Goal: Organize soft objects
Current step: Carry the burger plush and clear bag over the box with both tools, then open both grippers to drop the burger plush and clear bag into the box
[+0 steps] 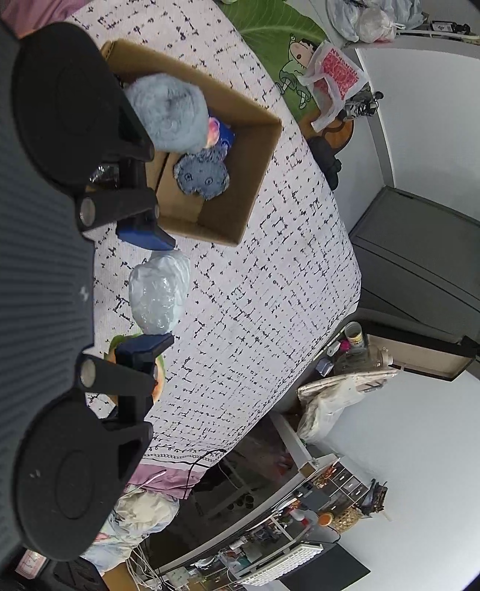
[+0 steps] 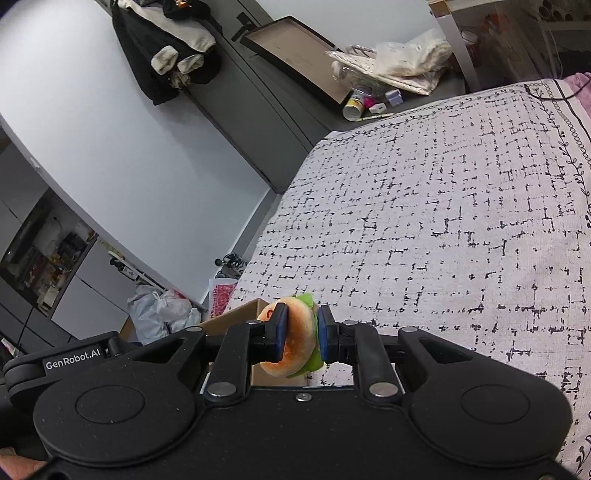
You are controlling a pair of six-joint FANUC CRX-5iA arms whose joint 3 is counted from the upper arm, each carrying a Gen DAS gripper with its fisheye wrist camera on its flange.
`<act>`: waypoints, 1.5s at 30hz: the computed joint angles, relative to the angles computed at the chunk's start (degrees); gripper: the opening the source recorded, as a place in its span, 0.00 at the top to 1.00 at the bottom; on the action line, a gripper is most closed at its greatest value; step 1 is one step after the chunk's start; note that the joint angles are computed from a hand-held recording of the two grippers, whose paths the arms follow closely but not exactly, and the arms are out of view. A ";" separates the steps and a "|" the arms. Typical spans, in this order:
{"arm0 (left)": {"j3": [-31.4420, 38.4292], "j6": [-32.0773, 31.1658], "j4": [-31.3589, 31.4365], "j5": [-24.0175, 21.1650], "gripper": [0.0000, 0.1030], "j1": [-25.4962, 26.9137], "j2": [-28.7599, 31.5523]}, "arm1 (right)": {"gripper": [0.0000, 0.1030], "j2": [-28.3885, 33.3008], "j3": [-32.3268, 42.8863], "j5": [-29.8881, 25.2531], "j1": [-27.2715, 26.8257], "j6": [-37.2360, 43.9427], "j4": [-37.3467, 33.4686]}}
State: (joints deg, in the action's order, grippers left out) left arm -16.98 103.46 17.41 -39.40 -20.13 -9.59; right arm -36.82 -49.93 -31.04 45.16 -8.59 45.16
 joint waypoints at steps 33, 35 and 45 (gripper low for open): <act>-8.49 -7.10 6.54 -3.50 0.54 12.56 -3.51 | 0.83 10.07 1.77 12.69 0.22 -3.48 9.29; -8.85 -7.79 6.96 -3.63 0.54 13.08 -3.63 | 0.83 11.10 1.83 14.21 -0.55 -4.88 10.77; -8.78 -8.91 7.72 -3.65 0.54 14.32 -3.49 | 0.59 11.51 1.93 14.65 -0.34 -5.48 6.10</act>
State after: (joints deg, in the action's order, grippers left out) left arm -25.76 94.56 25.14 -43.04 -5.82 -13.08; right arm -25.30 -48.00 -16.39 44.81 -14.08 51.26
